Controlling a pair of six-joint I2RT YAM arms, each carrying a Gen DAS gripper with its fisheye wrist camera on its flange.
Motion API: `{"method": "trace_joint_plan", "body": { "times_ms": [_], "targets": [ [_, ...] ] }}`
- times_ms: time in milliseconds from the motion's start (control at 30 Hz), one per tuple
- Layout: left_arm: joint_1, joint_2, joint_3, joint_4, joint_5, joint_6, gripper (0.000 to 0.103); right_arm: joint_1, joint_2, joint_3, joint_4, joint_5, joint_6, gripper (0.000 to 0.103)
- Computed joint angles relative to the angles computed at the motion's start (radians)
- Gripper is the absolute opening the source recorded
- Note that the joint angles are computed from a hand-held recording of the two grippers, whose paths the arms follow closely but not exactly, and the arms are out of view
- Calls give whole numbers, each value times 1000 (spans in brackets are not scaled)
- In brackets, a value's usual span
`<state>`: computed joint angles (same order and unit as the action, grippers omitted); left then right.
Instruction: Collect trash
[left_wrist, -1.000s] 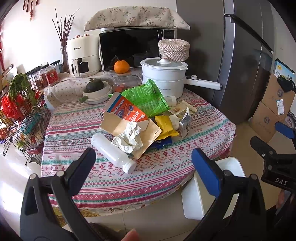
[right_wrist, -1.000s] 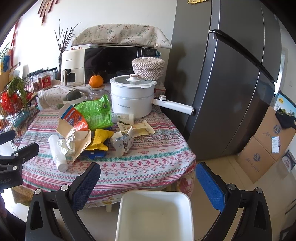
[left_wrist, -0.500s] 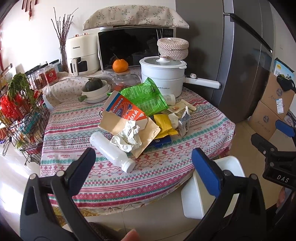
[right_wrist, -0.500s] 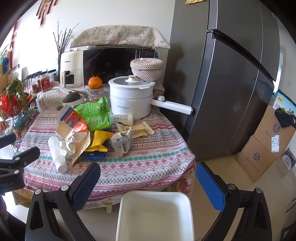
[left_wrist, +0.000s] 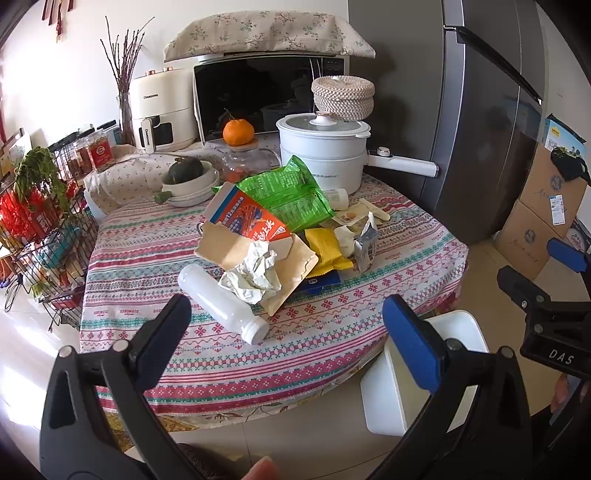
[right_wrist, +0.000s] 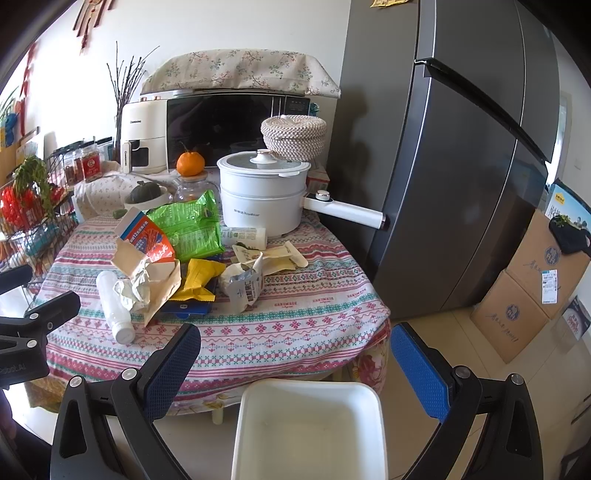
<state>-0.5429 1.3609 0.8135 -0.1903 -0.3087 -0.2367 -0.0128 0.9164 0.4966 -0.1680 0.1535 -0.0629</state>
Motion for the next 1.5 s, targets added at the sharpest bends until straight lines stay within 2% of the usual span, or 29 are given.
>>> {"method": "trace_joint_plan", "body": {
  "times_ms": [833,1100,1267,1367,1500],
  "targets": [
    [11,-10,-4,-2,13,3,103,9,1,-5,5,11,3,103],
    [43,2,18,-22,46,32,103,26,11,-7,15,42,-5,103],
    [140,83,123,-112,161,78,103,5,60,53,-22,10,-14,103],
    [228,181,219,-181,284,72,103,-5,117,129,-73,-26,-16,103],
    [325,331,325,-230,394,50,102,22,226,237,-147,-31,-49,103]
  ]
}}
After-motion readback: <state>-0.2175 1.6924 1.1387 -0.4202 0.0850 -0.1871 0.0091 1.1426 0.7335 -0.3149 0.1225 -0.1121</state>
